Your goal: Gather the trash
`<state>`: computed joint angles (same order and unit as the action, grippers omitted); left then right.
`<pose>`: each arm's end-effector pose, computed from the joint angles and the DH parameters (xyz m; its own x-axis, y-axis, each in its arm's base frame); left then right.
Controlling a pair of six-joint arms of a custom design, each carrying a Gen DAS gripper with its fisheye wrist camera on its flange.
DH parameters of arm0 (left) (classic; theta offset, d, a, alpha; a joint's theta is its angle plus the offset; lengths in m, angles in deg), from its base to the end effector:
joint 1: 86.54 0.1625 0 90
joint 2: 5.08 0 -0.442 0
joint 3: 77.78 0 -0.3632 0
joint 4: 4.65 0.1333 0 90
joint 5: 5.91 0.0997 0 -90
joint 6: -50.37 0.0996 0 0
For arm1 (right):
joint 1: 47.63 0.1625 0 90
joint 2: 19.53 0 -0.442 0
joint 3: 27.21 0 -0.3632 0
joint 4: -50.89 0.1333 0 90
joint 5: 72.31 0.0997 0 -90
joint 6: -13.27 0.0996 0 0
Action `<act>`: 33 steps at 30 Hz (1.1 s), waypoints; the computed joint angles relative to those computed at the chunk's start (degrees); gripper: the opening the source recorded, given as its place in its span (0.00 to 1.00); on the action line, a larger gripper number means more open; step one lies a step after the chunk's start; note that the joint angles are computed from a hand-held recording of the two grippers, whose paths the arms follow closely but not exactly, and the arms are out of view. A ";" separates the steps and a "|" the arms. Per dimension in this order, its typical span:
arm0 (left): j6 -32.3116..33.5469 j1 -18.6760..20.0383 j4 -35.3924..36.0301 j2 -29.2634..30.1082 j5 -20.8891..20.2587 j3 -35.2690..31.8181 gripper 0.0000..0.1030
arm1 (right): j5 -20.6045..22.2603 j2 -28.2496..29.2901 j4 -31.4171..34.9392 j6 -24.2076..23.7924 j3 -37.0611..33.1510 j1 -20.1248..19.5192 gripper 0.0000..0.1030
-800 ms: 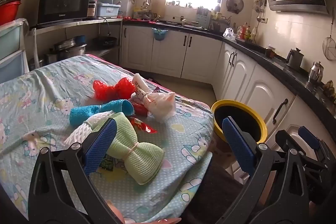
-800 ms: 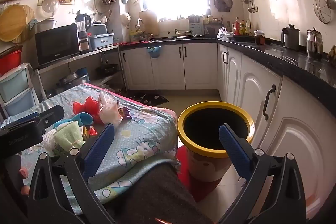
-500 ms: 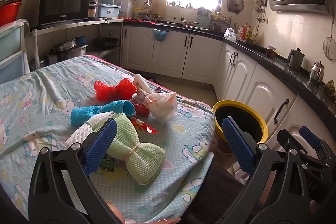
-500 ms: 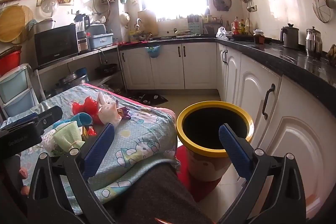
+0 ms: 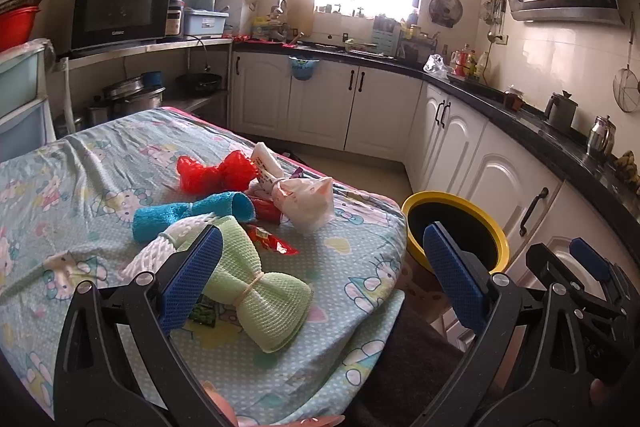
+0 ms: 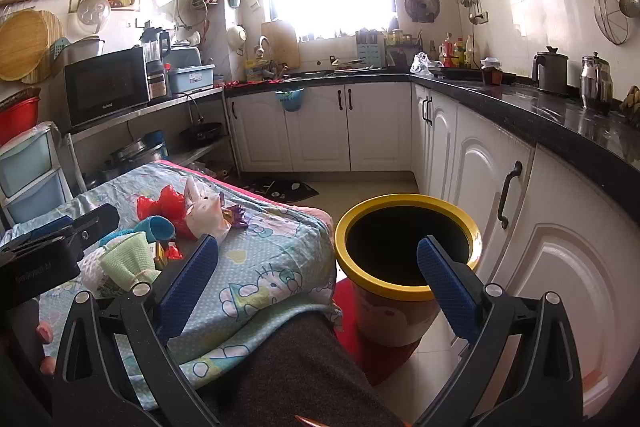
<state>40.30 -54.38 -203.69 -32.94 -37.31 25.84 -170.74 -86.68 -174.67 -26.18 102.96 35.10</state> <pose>-0.3849 -0.4999 0.0283 -0.7872 0.1110 -0.6066 0.5790 0.4717 -0.6650 0.0595 -0.4716 0.3117 -0.7682 0.0147 0.6401 -0.5829 0.3975 -0.7087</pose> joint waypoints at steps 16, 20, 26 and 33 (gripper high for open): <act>-0.28 -0.24 -0.59 0.72 0.61 -0.16 0.90 | 0.11 -0.13 0.19 -0.05 -0.15 -0.15 0.94; -0.10 -0.07 -0.91 0.63 0.33 -0.14 0.90 | 0.12 -0.01 0.02 -0.02 -0.15 -0.15 0.94; 0.01 -0.11 -0.93 0.60 0.46 -0.08 0.90 | 0.16 -0.03 0.14 -0.05 -0.19 -0.20 0.94; -0.37 0.00 -0.51 0.46 0.55 -0.03 0.90 | -0.55 -0.86 1.31 0.04 -0.18 0.61 0.94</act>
<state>39.93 -54.39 -204.20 -32.48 -36.76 25.81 -171.30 -87.54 -173.36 -26.14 102.79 35.72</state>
